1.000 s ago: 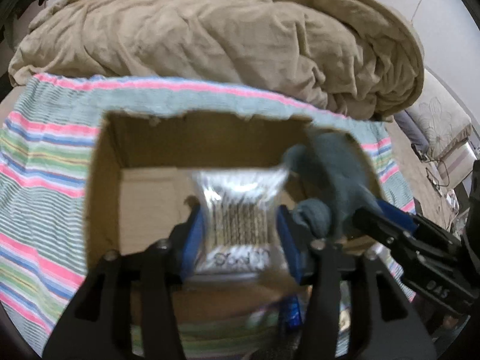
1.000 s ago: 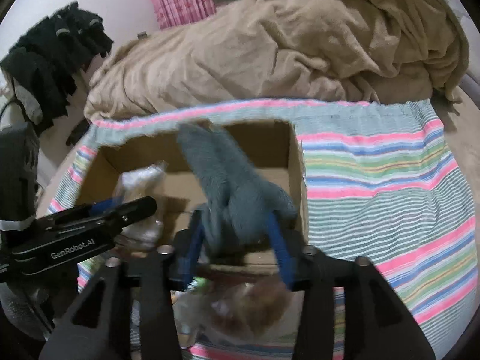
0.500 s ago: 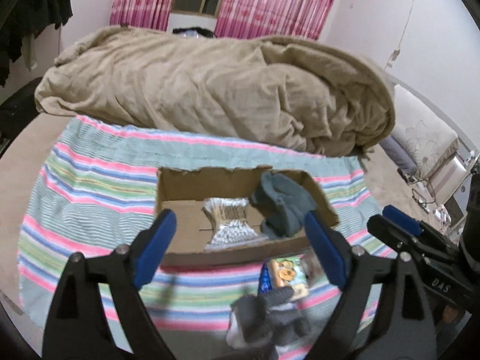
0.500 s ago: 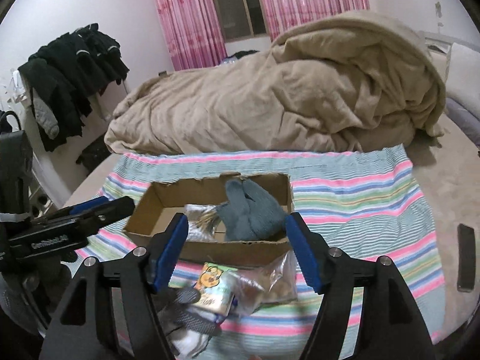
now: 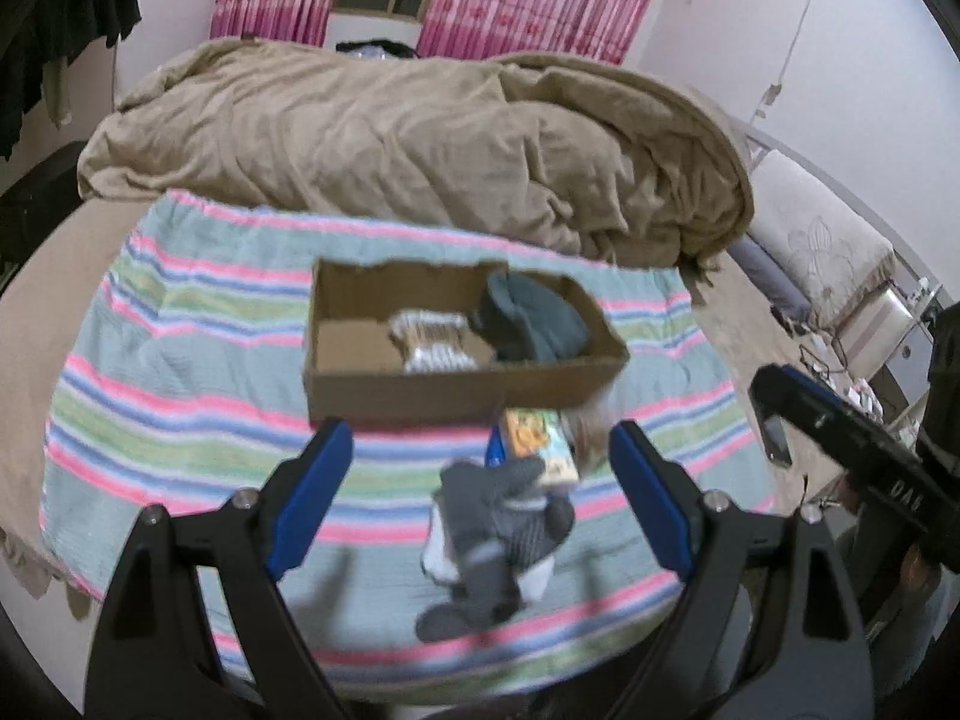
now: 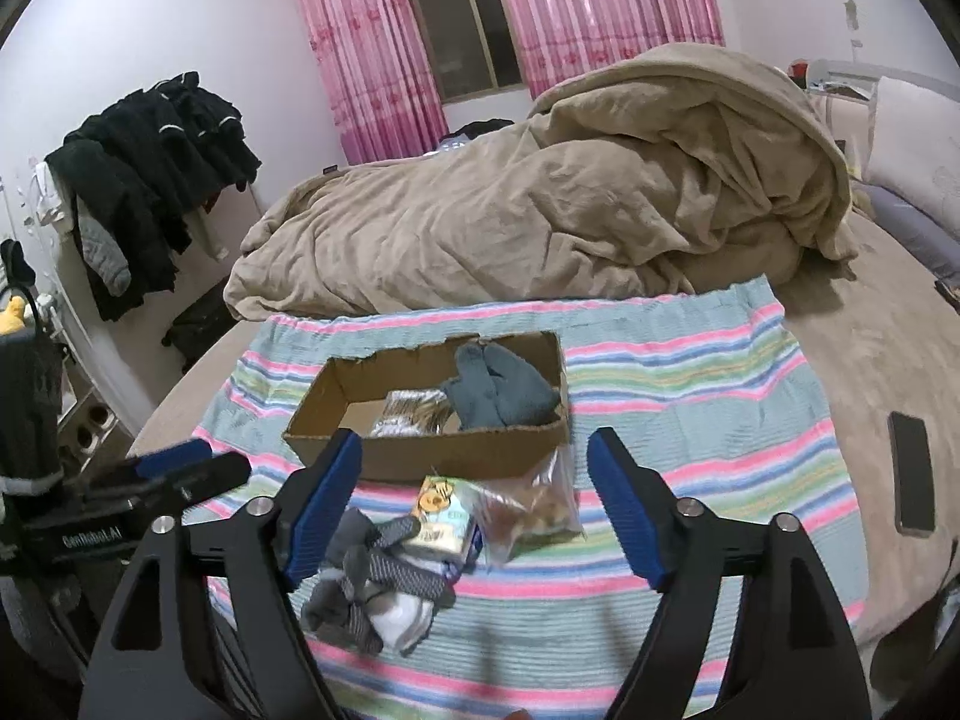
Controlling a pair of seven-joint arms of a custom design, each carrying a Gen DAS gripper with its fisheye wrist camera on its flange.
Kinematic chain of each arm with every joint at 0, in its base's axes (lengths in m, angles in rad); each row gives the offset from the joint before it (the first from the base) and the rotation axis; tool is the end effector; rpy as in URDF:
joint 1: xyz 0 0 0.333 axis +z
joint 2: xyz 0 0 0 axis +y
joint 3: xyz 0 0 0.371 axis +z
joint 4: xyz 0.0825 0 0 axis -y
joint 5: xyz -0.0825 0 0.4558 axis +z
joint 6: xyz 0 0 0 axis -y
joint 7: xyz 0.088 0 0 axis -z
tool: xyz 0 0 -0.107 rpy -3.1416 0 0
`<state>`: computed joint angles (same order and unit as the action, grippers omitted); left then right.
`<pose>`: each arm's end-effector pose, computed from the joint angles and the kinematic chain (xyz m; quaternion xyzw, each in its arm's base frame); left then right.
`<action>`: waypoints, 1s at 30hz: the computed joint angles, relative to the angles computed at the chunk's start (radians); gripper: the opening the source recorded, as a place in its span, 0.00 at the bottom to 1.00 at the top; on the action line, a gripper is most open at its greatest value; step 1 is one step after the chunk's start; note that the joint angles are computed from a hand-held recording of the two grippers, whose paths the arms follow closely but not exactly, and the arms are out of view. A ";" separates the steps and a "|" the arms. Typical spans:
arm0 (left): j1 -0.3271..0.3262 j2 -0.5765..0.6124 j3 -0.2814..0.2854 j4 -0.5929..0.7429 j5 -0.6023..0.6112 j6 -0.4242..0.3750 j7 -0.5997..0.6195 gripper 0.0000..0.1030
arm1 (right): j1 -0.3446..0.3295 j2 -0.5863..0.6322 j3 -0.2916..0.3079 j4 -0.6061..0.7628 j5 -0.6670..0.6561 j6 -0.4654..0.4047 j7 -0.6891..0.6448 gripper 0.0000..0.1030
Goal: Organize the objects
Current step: 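Grasp grey gloves with the left gripper while the right grasps the snack bag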
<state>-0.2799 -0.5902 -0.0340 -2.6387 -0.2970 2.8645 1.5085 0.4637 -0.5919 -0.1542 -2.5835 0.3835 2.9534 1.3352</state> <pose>0.4249 -0.1223 0.5397 -0.6463 0.6483 -0.3726 0.1520 0.4388 0.1043 0.5771 -0.6788 0.5633 -0.1835 0.4339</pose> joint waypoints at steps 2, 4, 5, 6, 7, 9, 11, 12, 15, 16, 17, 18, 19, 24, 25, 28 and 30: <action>0.000 -0.009 -0.009 -0.017 0.001 -0.006 -0.009 0.86 | 0.000 -0.014 -0.003 -0.017 0.001 0.002 -0.004 0.87; 0.004 -0.013 -0.020 -0.032 0.007 -0.013 -0.022 0.86 | -0.005 -0.023 -0.001 -0.033 0.001 0.003 -0.001 0.87; 0.006 -0.014 -0.025 -0.037 0.012 -0.016 -0.027 0.86 | -0.004 -0.026 -0.003 -0.039 0.001 0.004 -0.001 0.87; 0.013 -0.014 -0.033 -0.042 0.019 -0.020 -0.035 0.86 | -0.003 -0.026 -0.006 -0.045 0.001 0.005 -0.002 0.87; 0.020 -0.009 -0.043 -0.045 0.025 -0.028 -0.043 0.86 | -0.005 -0.025 -0.007 -0.052 -0.001 0.007 -0.002 0.87; 0.070 0.003 -0.098 -0.052 0.060 -0.016 -0.127 0.86 | -0.012 -0.016 -0.004 -0.060 -0.007 0.012 -0.002 0.87; 0.063 0.017 -0.098 -0.057 0.079 -0.018 -0.142 0.86 | -0.014 -0.001 -0.007 -0.065 -0.013 0.016 -0.005 0.87; 0.060 0.023 -0.099 -0.059 0.087 -0.019 -0.147 0.86 | -0.011 0.004 -0.010 -0.067 -0.013 0.019 -0.009 0.87; 0.044 0.051 -0.091 -0.057 0.101 -0.018 -0.150 0.86 | 0.002 0.026 -0.027 -0.068 -0.009 0.028 -0.026 0.87; 0.038 0.064 -0.088 -0.055 0.102 -0.014 -0.149 0.86 | 0.008 0.035 -0.033 -0.067 -0.004 0.030 -0.031 0.87; 0.034 0.072 -0.086 -0.053 0.103 -0.012 -0.148 0.85 | 0.012 0.042 -0.038 -0.065 0.000 0.030 -0.036 0.87; 0.033 0.081 -0.084 -0.050 0.105 -0.010 -0.147 0.85 | 0.019 0.050 -0.046 -0.063 0.007 0.030 -0.044 0.87; 0.032 0.093 -0.085 -0.048 0.109 -0.004 -0.145 0.85 | 0.028 0.061 -0.056 -0.061 0.015 0.033 -0.054 0.87; 0.029 0.139 -0.079 -0.036 0.112 -0.002 -0.134 0.77 | 0.070 0.124 -0.091 -0.039 0.065 0.041 -0.112 0.87; 0.028 0.151 -0.079 -0.034 0.110 0.001 -0.132 0.75 | 0.074 0.136 -0.093 -0.034 0.075 0.042 -0.125 0.87; 0.023 0.181 -0.072 -0.023 0.098 -0.002 -0.121 0.68 | 0.070 0.193 -0.083 -0.012 0.092 0.044 -0.158 0.87; 0.015 0.195 -0.064 -0.021 0.083 0.006 -0.104 0.65 | 0.083 0.223 -0.091 0.004 0.126 0.041 -0.196 0.87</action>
